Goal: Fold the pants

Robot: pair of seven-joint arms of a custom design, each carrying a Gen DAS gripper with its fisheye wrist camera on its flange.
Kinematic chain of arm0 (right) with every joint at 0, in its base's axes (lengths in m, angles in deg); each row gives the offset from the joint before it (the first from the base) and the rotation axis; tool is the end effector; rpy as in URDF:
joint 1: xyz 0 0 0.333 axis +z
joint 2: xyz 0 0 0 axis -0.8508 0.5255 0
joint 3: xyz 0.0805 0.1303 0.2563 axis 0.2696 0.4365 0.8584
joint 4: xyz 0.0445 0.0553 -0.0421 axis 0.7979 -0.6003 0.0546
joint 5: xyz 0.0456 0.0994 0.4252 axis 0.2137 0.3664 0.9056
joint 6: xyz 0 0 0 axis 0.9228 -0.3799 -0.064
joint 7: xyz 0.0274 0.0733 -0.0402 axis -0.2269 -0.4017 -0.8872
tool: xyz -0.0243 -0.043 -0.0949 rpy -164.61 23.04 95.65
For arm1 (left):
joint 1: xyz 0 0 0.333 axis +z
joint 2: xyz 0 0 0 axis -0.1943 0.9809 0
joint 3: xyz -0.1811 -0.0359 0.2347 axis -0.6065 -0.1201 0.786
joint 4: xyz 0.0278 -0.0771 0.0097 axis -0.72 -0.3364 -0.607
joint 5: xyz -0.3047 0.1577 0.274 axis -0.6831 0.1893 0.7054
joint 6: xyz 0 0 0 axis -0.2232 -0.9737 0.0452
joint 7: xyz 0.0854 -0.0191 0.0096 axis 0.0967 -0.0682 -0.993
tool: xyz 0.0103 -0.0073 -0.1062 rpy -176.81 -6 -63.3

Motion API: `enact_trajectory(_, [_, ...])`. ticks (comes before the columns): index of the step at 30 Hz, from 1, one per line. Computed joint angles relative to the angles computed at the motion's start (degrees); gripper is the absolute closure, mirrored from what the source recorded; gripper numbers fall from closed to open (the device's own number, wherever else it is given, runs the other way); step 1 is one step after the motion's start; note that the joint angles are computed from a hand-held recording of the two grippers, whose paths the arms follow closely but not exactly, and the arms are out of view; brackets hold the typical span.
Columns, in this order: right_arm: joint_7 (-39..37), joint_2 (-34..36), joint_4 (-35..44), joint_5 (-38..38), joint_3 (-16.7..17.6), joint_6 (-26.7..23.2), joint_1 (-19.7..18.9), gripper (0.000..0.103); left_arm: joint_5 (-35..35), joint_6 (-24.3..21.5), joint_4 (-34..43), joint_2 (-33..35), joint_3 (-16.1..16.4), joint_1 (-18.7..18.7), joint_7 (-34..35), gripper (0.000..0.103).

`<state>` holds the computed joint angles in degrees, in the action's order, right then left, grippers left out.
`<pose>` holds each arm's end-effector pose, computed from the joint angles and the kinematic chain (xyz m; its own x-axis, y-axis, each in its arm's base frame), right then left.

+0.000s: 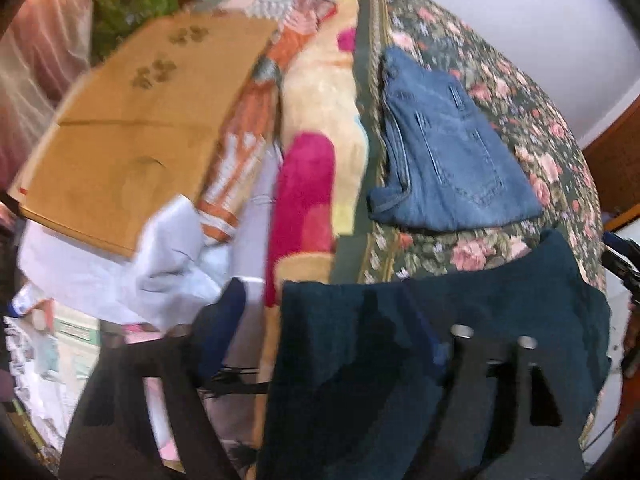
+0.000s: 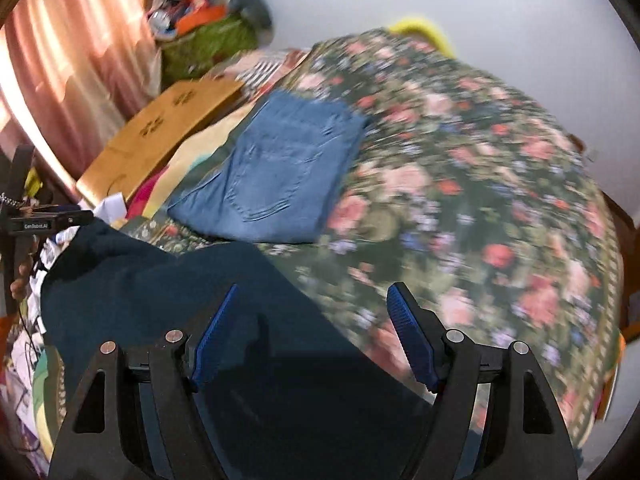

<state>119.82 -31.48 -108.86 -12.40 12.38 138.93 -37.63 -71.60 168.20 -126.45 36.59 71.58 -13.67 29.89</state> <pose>0.5800 0.2958 0.5808 0.3603 -0.9254 -0.1180 -0.7997 -0.2412 -0.5499 0.6246 -0.1143 0.5319 0.0296 -0.9769 0.2115 -0.9268 -0.1061 -0.3602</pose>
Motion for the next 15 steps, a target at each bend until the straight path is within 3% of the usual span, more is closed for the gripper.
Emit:
enact_trajectory(3, [-3.8, 4.6, 4.1, 4.8, 0.7, -0.4, 0.4, 0.031, -0.8, -1.6, 0.9, 1.8, -0.1, -0.2, 0.7, 0.047])
enact_trajectory(6, [-5.8, 8.1, 7.7, 6.9, 1.5, -2.0, 0.4, 0.037, 0.2, 0.7, -1.1, 1.0, -0.2, -0.3, 0.3, 0.057])
enact_trajectory(8, [-6.5, 10.7, 10.8, 7.4, 2.0, -5.6, 0.5, 0.069, 1.1, 2.4, -2.9, -0.2, -0.1, -0.3, 0.2, 0.063])
enact_trajectory(11, [-5.8, 10.8, 10.0, 3.0, 2.0, -4.6, 1.5, 0.075, 2.5, 5.2, -5.9, -2.7, -0.3, -0.2, 0.0, 0.065])
enact_trajectory(15, [-3.0, 8.8, 7.2, -0.9, 1.6, -0.7, 2.0, 0.092, 11.6, 8.3, -7.1, -3.7, -1.2, 0.5, -9.4, 0.065])
